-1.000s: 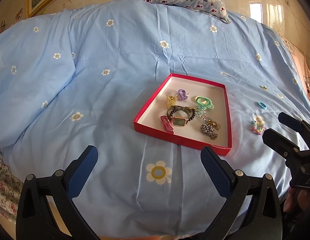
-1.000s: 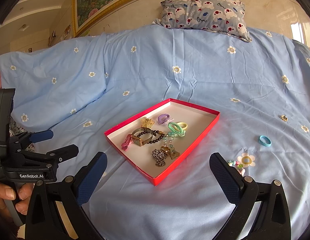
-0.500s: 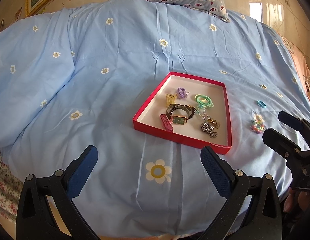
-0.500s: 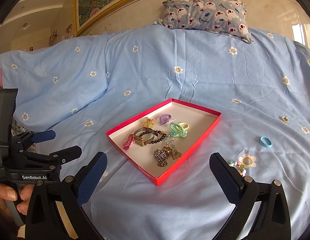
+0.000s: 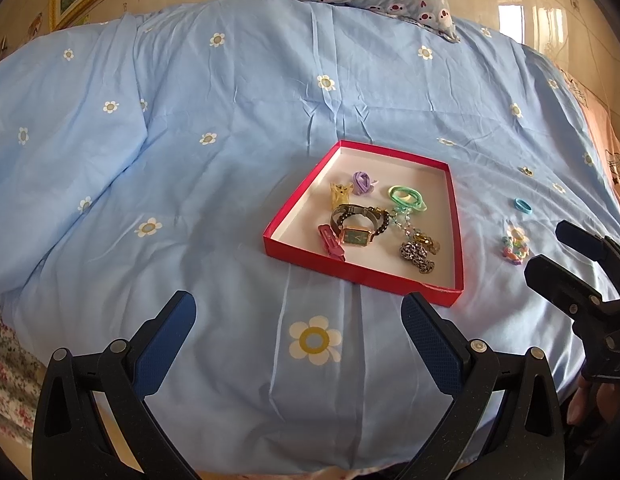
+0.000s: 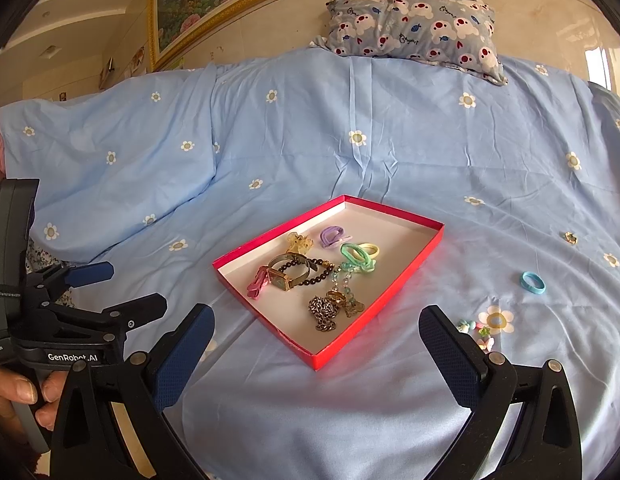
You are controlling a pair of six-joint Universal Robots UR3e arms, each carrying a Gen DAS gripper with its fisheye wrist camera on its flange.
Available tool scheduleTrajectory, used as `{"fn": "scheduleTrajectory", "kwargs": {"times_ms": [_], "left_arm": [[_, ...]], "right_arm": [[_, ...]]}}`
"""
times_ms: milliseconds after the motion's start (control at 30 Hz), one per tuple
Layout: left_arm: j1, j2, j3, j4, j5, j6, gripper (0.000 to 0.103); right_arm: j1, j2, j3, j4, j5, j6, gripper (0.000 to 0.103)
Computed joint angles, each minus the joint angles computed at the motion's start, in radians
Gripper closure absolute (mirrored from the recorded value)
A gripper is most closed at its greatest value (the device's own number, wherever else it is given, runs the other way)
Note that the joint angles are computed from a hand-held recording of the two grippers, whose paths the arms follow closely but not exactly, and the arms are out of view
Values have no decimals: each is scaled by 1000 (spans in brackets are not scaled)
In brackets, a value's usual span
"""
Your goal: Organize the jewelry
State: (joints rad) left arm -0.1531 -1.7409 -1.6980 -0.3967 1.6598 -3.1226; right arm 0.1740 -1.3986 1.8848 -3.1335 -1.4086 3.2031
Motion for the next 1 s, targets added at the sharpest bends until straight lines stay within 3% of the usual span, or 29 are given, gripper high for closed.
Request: {"fn": "scheduleTrajectory", "kwargs": {"times_ms": [1000], "left_arm": [[-9,-19,14,-6,1,0,0]], "right_arm": [[-24,-8,18,15,26,-10,0]]}}
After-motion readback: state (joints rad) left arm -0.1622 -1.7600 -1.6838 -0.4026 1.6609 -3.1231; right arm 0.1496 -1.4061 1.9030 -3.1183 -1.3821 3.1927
